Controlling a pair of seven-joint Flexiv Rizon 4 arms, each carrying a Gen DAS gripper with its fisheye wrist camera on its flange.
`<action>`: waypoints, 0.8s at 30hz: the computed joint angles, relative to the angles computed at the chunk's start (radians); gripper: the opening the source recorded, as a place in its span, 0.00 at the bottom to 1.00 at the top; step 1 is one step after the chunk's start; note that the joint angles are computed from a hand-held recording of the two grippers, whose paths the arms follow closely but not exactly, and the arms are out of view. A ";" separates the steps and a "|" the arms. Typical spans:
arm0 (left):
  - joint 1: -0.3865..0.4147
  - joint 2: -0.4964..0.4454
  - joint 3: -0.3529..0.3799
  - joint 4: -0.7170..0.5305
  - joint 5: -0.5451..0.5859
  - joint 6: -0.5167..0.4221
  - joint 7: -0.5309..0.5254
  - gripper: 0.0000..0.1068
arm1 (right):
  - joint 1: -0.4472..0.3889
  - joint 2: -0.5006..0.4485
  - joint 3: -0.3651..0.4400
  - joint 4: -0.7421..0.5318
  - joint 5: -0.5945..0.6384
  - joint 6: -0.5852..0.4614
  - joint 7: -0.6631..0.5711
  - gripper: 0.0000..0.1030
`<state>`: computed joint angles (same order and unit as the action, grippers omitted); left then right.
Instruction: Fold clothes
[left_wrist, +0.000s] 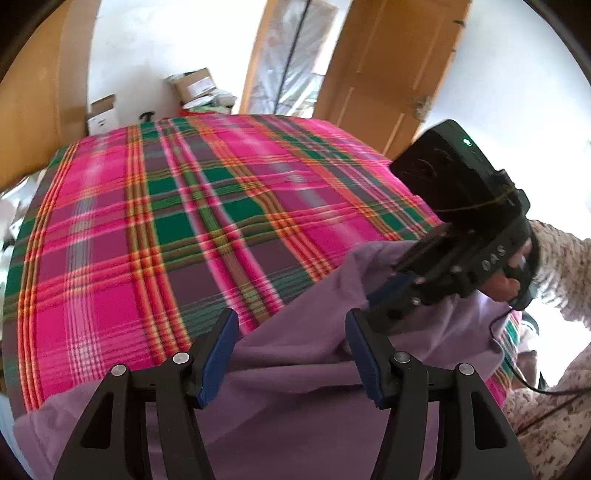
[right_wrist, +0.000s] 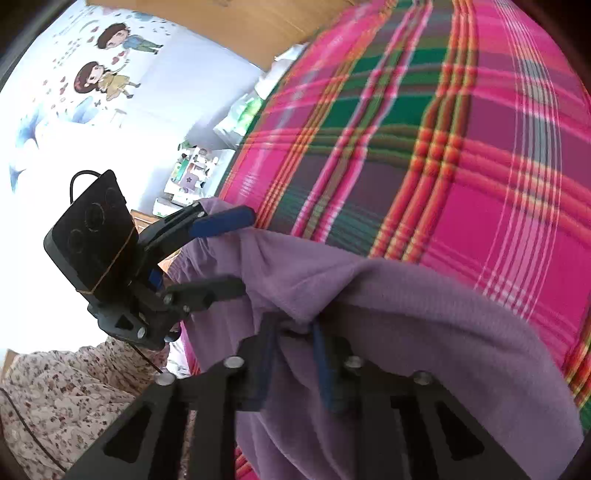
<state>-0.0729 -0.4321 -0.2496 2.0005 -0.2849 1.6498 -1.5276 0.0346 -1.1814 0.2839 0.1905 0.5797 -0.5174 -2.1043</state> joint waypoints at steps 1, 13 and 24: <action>0.020 0.000 -0.024 0.003 0.001 0.007 0.011 0.58 | -0.003 0.013 0.000 0.023 0.000 0.019 -0.011 0.15; 0.069 -0.019 -0.092 -0.037 0.016 -0.024 0.124 0.58 | -0.012 0.011 0.017 -0.014 0.028 0.085 -0.028 0.06; 0.176 -0.098 -0.234 -0.126 -0.068 -0.089 0.288 0.58 | 0.011 0.014 0.002 -0.042 0.028 0.138 -0.096 0.06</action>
